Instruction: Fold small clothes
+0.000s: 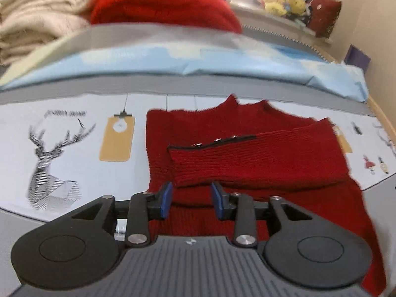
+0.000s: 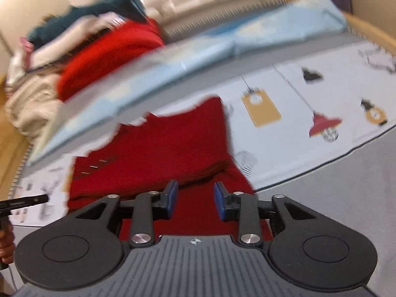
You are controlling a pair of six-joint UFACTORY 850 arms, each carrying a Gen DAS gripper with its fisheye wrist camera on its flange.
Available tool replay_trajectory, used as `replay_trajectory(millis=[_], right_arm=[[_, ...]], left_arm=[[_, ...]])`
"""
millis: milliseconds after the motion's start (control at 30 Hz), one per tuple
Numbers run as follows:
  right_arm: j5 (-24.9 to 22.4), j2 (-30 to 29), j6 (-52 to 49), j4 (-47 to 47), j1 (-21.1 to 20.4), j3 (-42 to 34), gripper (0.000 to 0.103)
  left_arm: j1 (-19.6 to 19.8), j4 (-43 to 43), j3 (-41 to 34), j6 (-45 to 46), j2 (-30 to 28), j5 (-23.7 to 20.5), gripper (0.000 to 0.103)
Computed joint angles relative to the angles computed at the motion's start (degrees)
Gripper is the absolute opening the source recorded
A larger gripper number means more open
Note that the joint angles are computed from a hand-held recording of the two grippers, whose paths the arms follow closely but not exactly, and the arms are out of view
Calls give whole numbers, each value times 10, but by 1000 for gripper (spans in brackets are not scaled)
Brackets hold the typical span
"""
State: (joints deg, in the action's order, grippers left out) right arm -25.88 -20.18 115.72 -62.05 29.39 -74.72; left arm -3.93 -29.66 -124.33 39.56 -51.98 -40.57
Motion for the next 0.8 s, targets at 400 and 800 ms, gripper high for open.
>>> replay_trajectory(millis=[400,800], right_arm=[[-192,154,239,-162,169,166,44],[-240,151,304,-75,207,242,45]], left_arm=[[56,-250,402,276,333,82,56],[149,-377,601,440,427,75,40]])
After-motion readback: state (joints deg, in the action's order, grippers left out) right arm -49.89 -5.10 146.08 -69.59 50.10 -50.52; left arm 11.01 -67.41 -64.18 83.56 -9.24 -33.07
